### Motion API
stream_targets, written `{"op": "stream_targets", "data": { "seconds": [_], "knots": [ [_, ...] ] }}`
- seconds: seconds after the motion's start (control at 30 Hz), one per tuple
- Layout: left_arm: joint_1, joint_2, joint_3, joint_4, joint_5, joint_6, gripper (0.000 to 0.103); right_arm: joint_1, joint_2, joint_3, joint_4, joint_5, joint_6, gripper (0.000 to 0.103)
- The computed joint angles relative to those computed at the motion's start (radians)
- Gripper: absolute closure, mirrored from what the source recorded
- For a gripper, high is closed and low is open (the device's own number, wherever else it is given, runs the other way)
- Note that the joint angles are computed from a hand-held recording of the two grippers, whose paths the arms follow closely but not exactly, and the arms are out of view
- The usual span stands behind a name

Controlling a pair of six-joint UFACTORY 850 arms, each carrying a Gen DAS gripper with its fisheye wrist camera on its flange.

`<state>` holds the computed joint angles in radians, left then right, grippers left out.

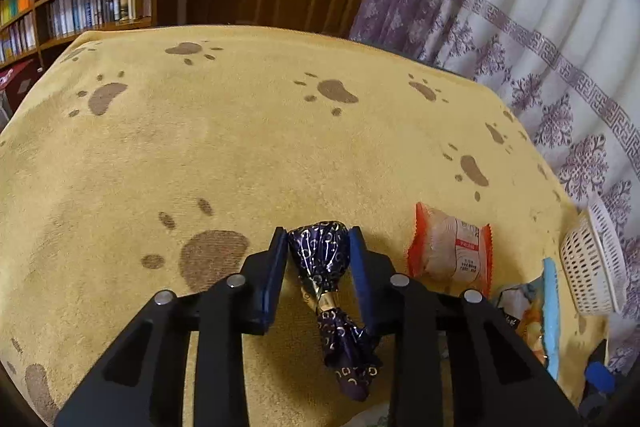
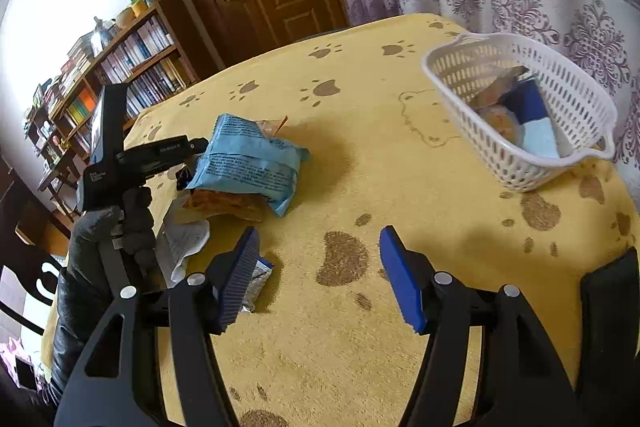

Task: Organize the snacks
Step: 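Move the left gripper to the purple-wrapped candy and grasp it, then grasp and lift the blue snack bag with the right gripper while the left gripper holds the candy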

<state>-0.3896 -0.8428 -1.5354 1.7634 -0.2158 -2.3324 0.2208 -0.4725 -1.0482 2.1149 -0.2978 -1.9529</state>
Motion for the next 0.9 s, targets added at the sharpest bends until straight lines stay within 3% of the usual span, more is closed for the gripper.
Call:
{"op": "stream_targets", "data": {
  "seconds": [0.17, 0.5, 0.67, 0.9],
  "knots": [
    [0.005, 0.051, 0.062, 0.246, -0.034, -0.277, 0.072, 0.003, -0.029, -0.047, -0.116, -0.021, 0.100, 0.039],
    [-0.004, 0.127, 0.137, 0.317, -0.128, -0.381, 0.072, -0.008, -0.144, -0.225, -0.442, -0.180, 0.528, 0.018],
    [-0.007, 0.154, 0.164, 0.341, -0.161, -0.416, 0.072, 0.022, -0.193, -0.305, -0.504, -0.155, 0.586, 0.012],
    [-0.008, 0.169, 0.179, 0.352, -0.174, -0.431, 0.072, 0.060, -0.279, -0.418, -0.618, -0.055, 0.716, 0.010]
  ]
}}
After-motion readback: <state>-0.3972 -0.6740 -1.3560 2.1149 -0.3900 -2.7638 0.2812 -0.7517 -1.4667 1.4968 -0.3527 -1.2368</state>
